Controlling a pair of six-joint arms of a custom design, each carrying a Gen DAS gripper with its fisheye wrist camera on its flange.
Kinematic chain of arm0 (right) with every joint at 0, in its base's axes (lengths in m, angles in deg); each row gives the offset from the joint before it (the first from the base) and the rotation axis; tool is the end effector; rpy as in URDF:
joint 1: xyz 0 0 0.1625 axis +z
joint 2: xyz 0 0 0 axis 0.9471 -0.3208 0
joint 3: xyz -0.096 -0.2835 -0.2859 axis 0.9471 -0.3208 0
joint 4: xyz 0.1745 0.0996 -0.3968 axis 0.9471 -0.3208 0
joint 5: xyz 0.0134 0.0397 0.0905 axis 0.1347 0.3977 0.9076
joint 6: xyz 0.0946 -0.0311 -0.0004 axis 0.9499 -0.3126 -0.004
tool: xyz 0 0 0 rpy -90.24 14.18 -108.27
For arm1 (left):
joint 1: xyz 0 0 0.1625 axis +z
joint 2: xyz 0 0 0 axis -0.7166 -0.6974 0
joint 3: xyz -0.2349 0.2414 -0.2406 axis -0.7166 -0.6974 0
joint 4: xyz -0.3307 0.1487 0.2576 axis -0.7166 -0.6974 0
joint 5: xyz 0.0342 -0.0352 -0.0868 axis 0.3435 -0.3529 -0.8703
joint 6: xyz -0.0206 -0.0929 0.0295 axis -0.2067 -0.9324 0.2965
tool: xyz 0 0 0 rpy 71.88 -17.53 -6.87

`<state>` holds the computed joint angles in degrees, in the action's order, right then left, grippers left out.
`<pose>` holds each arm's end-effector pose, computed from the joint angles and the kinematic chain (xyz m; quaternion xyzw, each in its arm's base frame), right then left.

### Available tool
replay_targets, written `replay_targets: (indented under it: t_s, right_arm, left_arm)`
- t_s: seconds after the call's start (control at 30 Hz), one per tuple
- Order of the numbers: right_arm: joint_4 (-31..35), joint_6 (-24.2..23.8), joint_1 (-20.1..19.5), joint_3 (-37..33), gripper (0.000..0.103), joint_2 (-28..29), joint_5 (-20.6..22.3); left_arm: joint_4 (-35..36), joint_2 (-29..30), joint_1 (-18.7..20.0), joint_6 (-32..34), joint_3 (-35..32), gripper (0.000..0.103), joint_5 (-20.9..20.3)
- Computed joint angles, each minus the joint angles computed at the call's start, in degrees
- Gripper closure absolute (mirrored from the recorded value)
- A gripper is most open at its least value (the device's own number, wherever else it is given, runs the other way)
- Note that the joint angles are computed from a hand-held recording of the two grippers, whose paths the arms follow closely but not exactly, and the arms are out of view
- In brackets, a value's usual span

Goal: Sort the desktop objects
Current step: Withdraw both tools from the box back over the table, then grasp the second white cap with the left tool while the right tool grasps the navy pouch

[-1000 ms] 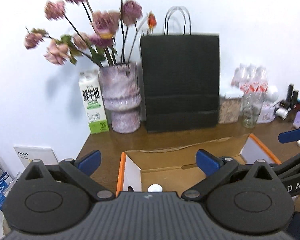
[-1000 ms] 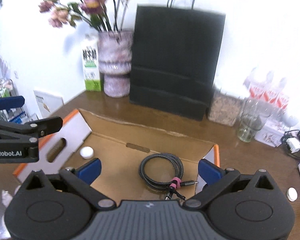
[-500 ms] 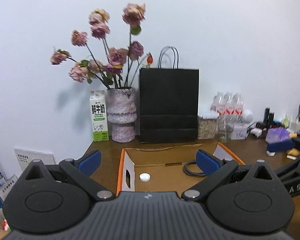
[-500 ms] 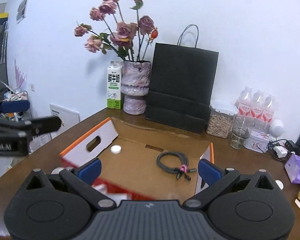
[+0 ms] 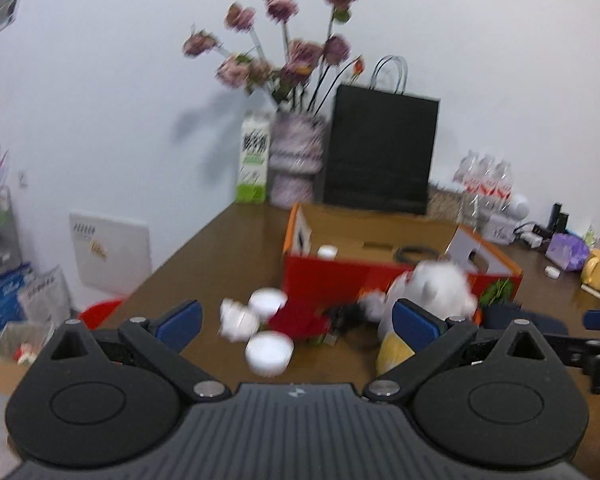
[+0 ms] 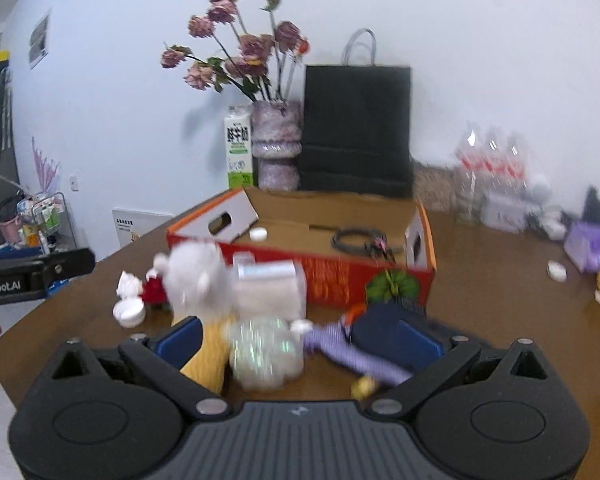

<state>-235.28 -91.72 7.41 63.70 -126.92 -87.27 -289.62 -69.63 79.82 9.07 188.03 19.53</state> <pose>0.0433 -0.4926 0.2812 0.3278 -0.8311 0.3939 0.2161 -0.2817 -0.4659 0.0352 0.1335 0.7585 -0.5517 0.3202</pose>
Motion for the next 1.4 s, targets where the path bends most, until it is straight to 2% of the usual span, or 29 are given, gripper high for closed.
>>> replay_targets:
  t_s: [0.17, 0.37, 0.9, 1.17, 1.4]
  right_arm:
    - [-1.90, -0.96, -1.92, 2.87, 0.000, -1.46, -0.69]
    - [-1.90, -1.18, -2.61, 3.79, 0.000, -2.60, 0.60]
    - [-2.85, -1.09, -3.08, 5.55, 0.000, -4.25, 1.38]
    - [-3.07, -0.49, -3.46, 5.09, 0.000, -3.67, 1.27]
    - [-3.34, -0.17, -3.57, 3.76, 0.000, -1.62, 0.05]
  left_arm:
    - [6.23, -1.54, -0.32, -9.46, 4.21, 0.000, 0.98]
    - [5.11, -1.17, -1.19, -8.04, 4.32, 0.000, 1.66]
    - [6.38, -1.57, -2.28, -10.00, 5.46, 0.000, 2.72]
    - [8.81, -2.19, -2.08, -12.17, 5.98, 0.000, 2.98]
    - [13.85, -3.11, -0.58, -15.94, 5.93, 0.000, 3.17]
